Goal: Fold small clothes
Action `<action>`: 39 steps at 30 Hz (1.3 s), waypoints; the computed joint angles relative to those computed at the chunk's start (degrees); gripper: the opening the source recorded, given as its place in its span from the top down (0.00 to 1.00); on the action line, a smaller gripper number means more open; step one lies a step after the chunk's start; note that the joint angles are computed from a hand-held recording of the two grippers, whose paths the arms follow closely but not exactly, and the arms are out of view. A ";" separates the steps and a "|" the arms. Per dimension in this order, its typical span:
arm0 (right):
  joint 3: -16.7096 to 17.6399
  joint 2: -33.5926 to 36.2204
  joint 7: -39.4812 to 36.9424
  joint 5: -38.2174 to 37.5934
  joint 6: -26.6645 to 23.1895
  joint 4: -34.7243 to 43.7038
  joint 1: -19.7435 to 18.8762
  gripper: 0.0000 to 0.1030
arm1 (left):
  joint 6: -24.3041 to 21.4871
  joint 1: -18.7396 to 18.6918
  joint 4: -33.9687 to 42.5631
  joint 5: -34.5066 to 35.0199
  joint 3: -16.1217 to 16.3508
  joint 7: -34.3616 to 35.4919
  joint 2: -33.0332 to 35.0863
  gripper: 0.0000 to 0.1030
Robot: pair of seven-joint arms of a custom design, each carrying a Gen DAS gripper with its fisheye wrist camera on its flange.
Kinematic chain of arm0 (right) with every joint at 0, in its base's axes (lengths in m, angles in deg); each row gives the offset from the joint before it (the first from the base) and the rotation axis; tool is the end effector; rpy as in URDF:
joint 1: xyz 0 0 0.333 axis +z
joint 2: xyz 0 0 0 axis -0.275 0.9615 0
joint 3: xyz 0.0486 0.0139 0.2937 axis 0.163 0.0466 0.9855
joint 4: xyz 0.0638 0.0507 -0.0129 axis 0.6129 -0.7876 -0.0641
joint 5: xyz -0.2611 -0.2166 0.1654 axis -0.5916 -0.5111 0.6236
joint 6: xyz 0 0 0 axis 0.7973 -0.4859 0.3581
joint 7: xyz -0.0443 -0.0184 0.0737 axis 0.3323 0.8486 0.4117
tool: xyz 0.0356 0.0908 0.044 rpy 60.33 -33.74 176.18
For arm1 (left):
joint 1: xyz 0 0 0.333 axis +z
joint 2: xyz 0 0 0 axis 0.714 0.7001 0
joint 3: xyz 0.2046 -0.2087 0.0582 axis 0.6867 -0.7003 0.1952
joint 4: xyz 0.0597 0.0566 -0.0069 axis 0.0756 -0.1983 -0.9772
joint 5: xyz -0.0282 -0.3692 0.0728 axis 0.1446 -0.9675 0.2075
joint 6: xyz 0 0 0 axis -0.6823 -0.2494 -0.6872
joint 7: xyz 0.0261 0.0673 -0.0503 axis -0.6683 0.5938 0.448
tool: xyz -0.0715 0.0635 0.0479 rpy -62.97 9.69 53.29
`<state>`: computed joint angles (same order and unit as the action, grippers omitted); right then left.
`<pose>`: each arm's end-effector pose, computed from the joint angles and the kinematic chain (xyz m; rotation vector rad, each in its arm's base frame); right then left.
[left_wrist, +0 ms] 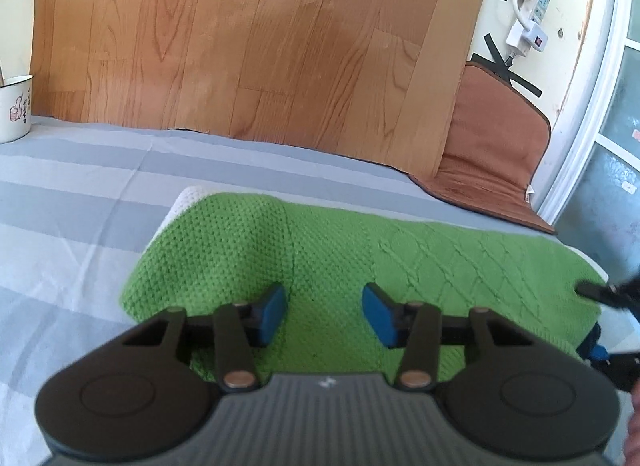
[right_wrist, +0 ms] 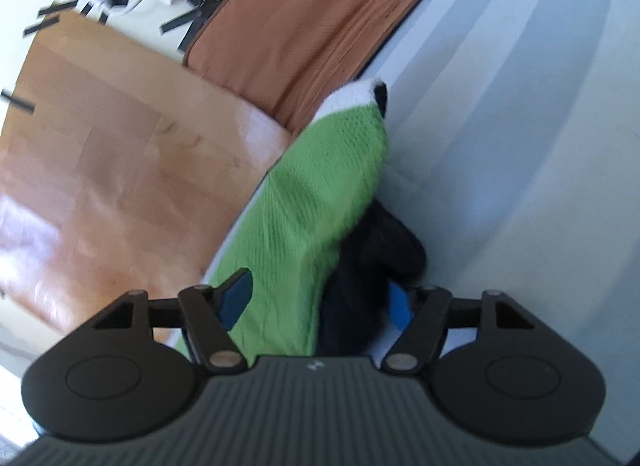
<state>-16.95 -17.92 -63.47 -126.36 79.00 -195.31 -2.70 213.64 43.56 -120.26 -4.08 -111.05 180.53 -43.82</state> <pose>0.4627 0.1720 0.4016 -0.1647 2.0863 -0.5207 0.6829 -0.2425 0.3993 -1.1897 2.3424 -1.4341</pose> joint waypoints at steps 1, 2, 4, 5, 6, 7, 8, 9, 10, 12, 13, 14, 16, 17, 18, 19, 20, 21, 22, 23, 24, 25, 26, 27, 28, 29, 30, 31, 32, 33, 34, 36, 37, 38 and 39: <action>0.02 0.91 -1.65 0.44 -0.58 1.04 -0.04 0.27 | -0.38 0.20 0.22 -0.11 -0.06 -0.14 0.13 0.57; 0.15 1.09 -3.08 1.17 -1.13 1.29 0.13 0.25 | -0.71 0.03 0.61 0.00 0.02 -0.65 0.33 0.57; 0.43 0.86 -4.81 1.75 -1.86 1.04 0.51 0.26 | -1.44 0.35 0.87 -0.24 -0.13 -0.71 0.47 0.56; 0.53 0.16 -4.51 1.50 -1.85 0.22 0.67 0.28 | -1.78 0.46 1.03 -0.32 -0.13 -0.75 0.53 0.56; 0.62 -0.77 -3.76 1.16 -1.76 -0.83 0.78 0.29 | -2.13 0.64 1.09 -0.53 -0.21 -0.65 0.54 0.55; 0.89 -1.68 -2.90 0.88 -1.87 -1.87 0.98 0.31 | -2.77 1.05 1.08 -0.99 -0.45 -0.34 0.46 0.51; 1.24 -2.51 -2.59 1.08 -2.21 -2.78 1.24 0.32 | -3.32 1.55 0.92 -1.70 -0.77 0.23 0.27 0.49; 1.58 -3.16 -2.96 1.69 -2.58 -3.43 1.50 0.32 | -3.96 2.57 0.44 -3.23 -1.48 1.50 -0.21 0.44; 1.83 -3.64 -3.42 2.38 -2.70 -3.83 1.71 0.32 | -3.85 3.42 -0.38 -5.19 -2.10 2.96 -0.96 0.33; 2.06 -5.03 -2.81 3.06 -2.13 -5.15 1.87 0.31 | -1.86 6.87 -2.75 -13.80 -4.99 10.27 -3.14 0.19; 2.09 -5.63 -2.16 3.15 -1.82 -5.71 1.81 0.32 | -0.27 8.74 -3.65 -19.43 -6.53 15.13 -4.18 0.08; 2.16 -6.09 -1.70 3.46 -1.74 -6.12 1.73 0.32 | 1.65 9.48 -3.88 -23.68 -7.12 18.72 -4.77 0.03; 2.23 -6.30 -0.75 3.39 -1.40 -6.29 1.43 0.31 | 6.22 8.24 -2.51 -26.14 -5.63 19.70 -4.89 0.00; 2.27 -6.18 -0.95 3.65 -1.36 -6.11 1.33 0.31 | 5.48 5.75 -1.05 -22.12 -1.88 14.16 -4.40 0.00; 2.42 -6.02 -1.45 4.28 -1.64 -5.92 1.32 0.31 | 3.54 4.28 0.46 -17.14 0.79 7.71 -3.49 0.01; 2.58 -5.63 -1.94 4.78 -2.05 -5.51 1.30 0.31 | 0.21 2.75 2.75 -11.82 3.80 0.41 -2.06 0.02; 2.66 -5.44 -2.17 4.81 -2.24 -5.36 1.25 0.30 | -3.86 1.76 5.59 -6.90 6.03 -6.17 -0.25 0.03; 2.58 -5.04 -2.54 4.59 -2.12 -4.93 1.13 0.30 | -8.38 1.34 9.00 -2.80 7.32 -11.43 1.91 0.11; 2.42 -4.59 -2.93 4.37 -1.86 -4.46 0.99 0.30 | -13.72 1.02 13.72 0.87 8.20 -16.48 4.92 0.31; 2.22 -4.48 -3.01 4.20 -1.51 -4.34 0.87 0.30 | -17.60 0.52 18.29 3.82 8.70 -20.53 7.86 0.45; 2.00 -4.37 -3.01 4.03 -1.04 -4.19 0.73 0.30 | -19.99 -0.09 21.76 6.33 8.95 -23.29 10.11 0.70; 1.82 -4.51 -2.89 3.84 -0.63 -4.31 0.61 0.30 | -20.77 -1.13 24.55 8.88 9.35 -25.42 11.95 0.81; 1.74 -4.80 -2.46 3.50 -0.31 -4.63 0.51 0.30 | -19.39 -2.02 25.46 10.65 9.36 -25.95 12.74 0.82; 1.72 -4.97 -2.06 3.17 -0.09 -4.80 0.44 0.30 | -16.06 -2.78 24.99 11.79 9.12 -25.52 12.81 0.83; 1.73 -5.27 -1.61 2.84 0.07 -5.11 0.40 0.31 | -12.60 -3.18 24.04 12.58 8.59 -24.58 12.64 0.83; 1.84 -5.61 -1.22 2.84 -0.05 -5.48 0.43 0.31 | -9.36 -3.88 24.17 13.73 8.36 -24.41 13.06 0.83; 1.93 -5.90 -0.99 3.01 -0.21 -5.75 0.47 0.31 | -8.97 -4.07 25.38 14.88 8.25 -25.71 13.90 0.83; 1.94 -6.09 -0.96 3.14 -0.23 -5.92 0.44 0.31 | -9.74 -3.80 26.05 15.77 7.84 -26.89 14.31 0.83; 1.98 -6.00 -1.06 3.32 -0.31 -5.80 0.40 0.31 | -10.30 -3.50 26.22 16.63 7.44 -27.65 14.40 0.83; 1.99 -5.76 -1.53 3.60 -0.46 -5.54 0.34 0.31 | -9.70 -3.05 24.62 17.18 6.94 -27.23 13.43 0.77; 1.96 -5.51 -2.15 3.79 -0.55 -5.30 0.26 0.30 | -8.05 -2.63 21.85 17.46 6.56 -26.47 11.81 0.73; 1.89 -4.85 -3.04 4.20 -0.84 -4.56 0.10 0.30 | -5.11 -1.52 17.58 16.85 5.52 -25.84 9.11 0.61; 1.80 -4.64 -3.07 3.91 -0.81 -4.36 -0.02 0.28 | -2.10 -0.06 14.16 14.62 4.02 -24.97 7.12 0.59; 1.72 -4.39 -3.19 3.67 -0.84 -4.13 -0.12 0.28 | 0.00 1.29 12.48 12.32 2.48 -24.21 6.00 0.59; 1.66 -4.11 -3.25 3.36 -0.98 -3.91 -0.20 0.27 | 1.56 3.47 10.48 9.18 -0.11 -21.75 4.85 0.59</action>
<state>-15.28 -22.03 -66.73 -123.00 78.02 -199.22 -2.90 215.20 47.03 -109.78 5.10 -111.15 158.78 -38.96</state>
